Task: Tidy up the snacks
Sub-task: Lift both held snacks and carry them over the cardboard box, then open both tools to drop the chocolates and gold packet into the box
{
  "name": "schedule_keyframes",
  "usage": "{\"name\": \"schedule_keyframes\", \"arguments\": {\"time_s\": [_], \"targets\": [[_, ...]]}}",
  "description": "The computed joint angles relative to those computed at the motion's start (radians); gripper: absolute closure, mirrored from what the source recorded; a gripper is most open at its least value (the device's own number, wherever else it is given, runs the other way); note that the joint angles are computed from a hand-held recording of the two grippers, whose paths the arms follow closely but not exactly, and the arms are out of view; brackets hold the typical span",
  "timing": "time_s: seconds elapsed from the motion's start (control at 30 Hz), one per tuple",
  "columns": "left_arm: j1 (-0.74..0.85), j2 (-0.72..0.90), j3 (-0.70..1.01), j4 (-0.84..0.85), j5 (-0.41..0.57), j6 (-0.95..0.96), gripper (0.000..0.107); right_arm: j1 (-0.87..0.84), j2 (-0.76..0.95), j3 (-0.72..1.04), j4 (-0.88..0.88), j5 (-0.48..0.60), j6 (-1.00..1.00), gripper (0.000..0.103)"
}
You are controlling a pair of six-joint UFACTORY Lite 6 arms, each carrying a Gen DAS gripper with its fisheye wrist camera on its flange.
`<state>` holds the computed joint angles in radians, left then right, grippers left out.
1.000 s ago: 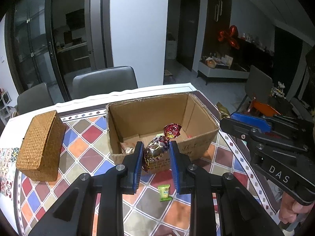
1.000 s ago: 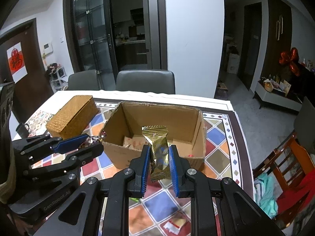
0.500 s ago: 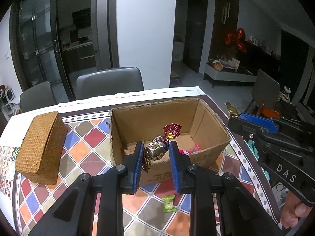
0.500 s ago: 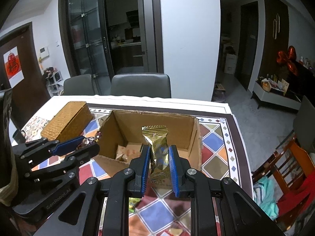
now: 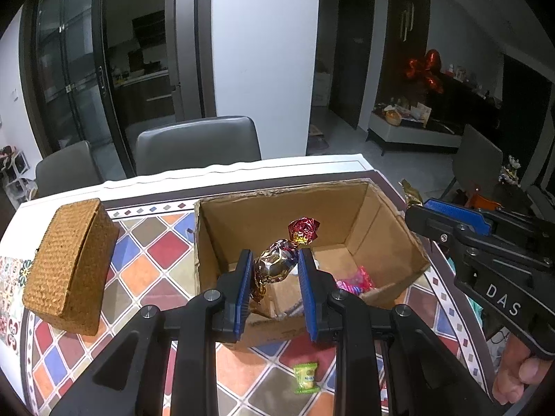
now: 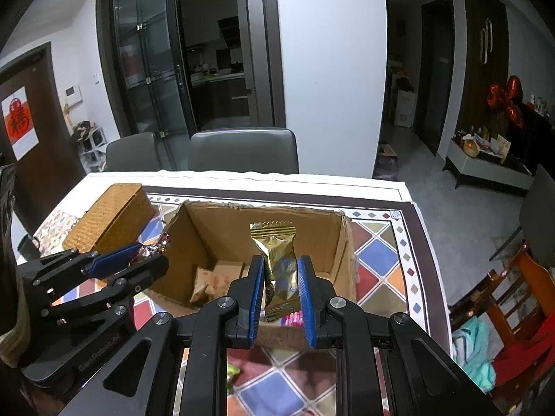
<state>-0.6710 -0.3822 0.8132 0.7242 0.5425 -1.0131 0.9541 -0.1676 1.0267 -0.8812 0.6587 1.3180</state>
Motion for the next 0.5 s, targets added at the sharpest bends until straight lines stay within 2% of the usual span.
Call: {"name": "schedule_keyframes", "arguments": {"time_s": [0.5], "targets": [[0.086,0.166,0.067,0.017,-0.097,0.004,0.08,-0.131,0.146,0.064,0.018,-0.156,-0.051,0.082]]}}
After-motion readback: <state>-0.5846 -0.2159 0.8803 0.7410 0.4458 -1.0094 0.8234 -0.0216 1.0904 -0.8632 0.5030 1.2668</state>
